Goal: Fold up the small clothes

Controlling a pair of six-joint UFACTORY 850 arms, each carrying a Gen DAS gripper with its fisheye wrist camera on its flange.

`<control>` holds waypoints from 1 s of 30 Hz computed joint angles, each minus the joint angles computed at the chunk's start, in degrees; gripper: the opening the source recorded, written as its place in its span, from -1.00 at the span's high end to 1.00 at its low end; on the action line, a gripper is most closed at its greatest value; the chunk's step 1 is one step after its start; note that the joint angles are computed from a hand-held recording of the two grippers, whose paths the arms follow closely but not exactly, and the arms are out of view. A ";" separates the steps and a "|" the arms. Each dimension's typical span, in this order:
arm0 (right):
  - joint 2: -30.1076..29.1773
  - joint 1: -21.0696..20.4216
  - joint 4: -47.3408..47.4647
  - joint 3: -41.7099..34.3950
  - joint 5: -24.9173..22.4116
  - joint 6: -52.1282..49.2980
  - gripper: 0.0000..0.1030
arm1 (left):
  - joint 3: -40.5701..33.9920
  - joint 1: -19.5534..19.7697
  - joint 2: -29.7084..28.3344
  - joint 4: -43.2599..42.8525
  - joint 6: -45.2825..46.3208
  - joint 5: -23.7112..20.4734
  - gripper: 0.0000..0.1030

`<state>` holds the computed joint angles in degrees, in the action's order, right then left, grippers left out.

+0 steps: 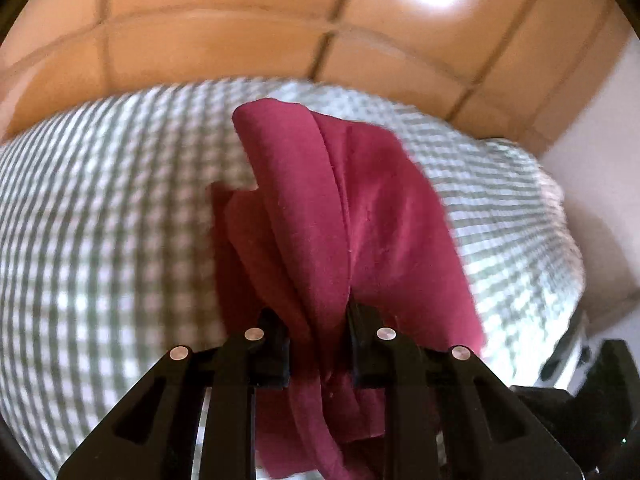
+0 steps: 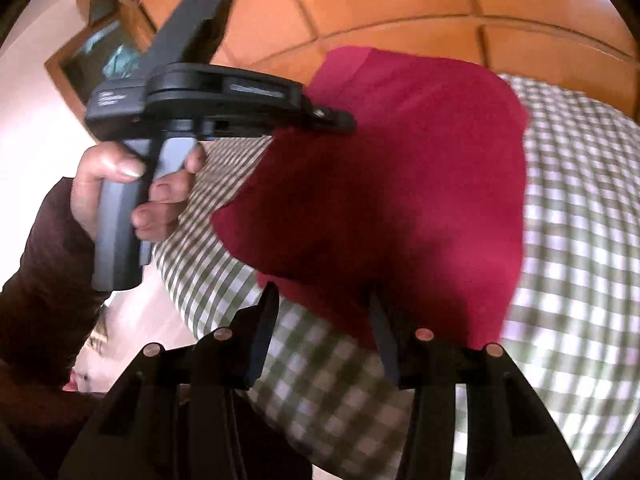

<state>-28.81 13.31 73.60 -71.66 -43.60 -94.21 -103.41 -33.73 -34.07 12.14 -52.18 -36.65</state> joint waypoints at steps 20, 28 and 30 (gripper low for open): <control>-3.36 -2.57 -0.69 -9.58 -1.07 8.07 0.11 | 14.47 -5.11 9.27 29.39 -35.49 5.11 0.34; -12.98 2.24 -9.95 -22.27 9.79 20.16 0.12 | 12.93 -6.84 5.30 25.45 -25.76 0.08 0.34; -14.72 2.50 -13.18 -23.85 10.27 22.52 0.14 | 14.85 -6.35 5.60 26.59 -27.57 -0.43 0.34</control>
